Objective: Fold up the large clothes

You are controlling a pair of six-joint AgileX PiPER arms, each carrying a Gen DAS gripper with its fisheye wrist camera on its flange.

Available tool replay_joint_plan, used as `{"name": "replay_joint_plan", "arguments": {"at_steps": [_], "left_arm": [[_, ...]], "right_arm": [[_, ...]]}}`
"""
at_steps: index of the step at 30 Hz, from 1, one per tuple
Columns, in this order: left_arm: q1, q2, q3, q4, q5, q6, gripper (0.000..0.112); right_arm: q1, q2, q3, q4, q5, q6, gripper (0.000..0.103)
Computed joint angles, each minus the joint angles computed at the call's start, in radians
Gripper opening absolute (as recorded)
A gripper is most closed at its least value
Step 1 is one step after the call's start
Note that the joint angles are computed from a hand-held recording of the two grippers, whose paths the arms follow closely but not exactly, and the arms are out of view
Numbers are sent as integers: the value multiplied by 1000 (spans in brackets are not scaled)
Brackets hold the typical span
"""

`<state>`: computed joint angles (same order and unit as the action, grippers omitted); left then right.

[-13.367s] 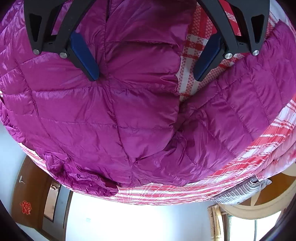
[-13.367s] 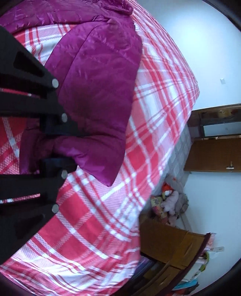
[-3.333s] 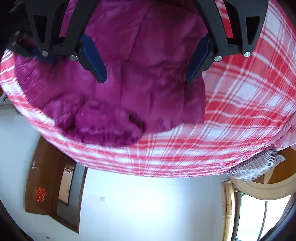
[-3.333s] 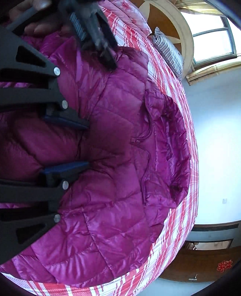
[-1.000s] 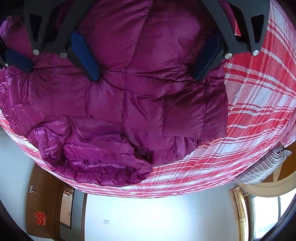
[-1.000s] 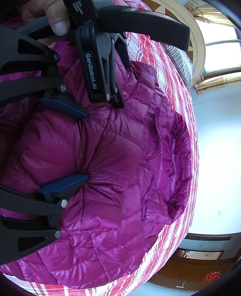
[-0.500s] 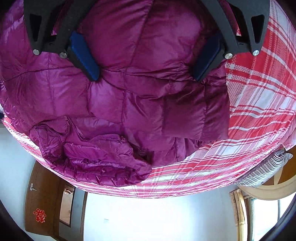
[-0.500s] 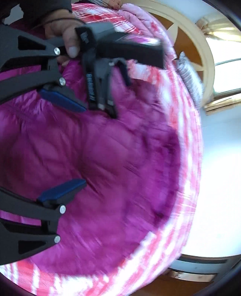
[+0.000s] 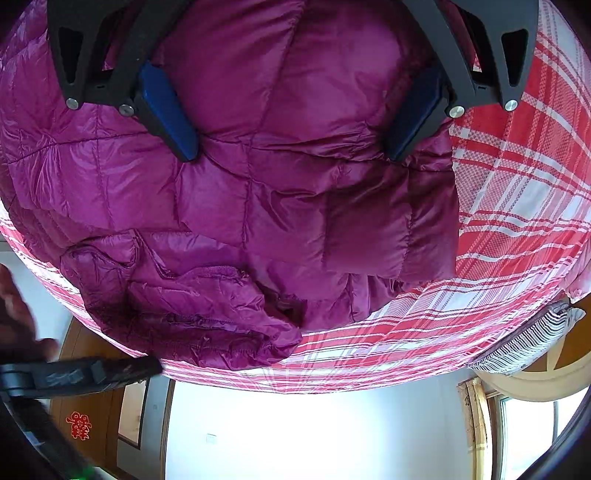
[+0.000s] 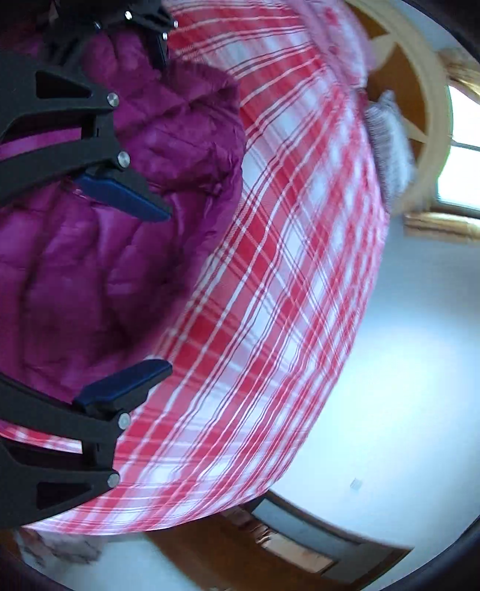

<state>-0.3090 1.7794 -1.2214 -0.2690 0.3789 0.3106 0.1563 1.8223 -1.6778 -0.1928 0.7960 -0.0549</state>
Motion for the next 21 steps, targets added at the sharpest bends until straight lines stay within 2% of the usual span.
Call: {"name": "replay_joint_plan", "arguments": {"at_steps": [3, 5, 8, 9, 10, 15, 21], "left_arm": [[3, 3, -3, -13, 2, 11, 102], [5, 5, -4, -22, 3, 19, 102], [6, 7, -6, -29, 4, 24, 102], [6, 8, -7, -31, 4, 25, 102], [8, 10, -8, -35, 4, 29, 102], [7, 10, -8, -31, 2, 26, 102], [4, 12, -12, -15, 4, 11, 102]], "right_arm": [[17, 98, -99, -32, 68, -69, 78], [23, 153, -143, -67, 103, -90, 72], [19, 161, -126, -119, 94, -82, 44], [10, 150, -106, -105, 78, -90, 25], [6, 128, -73, -96, 55, -95, 18], [30, -1, 141, -174, -90, -19, 12], [61, -43, 348, -413, -243, 266, 11]]}}
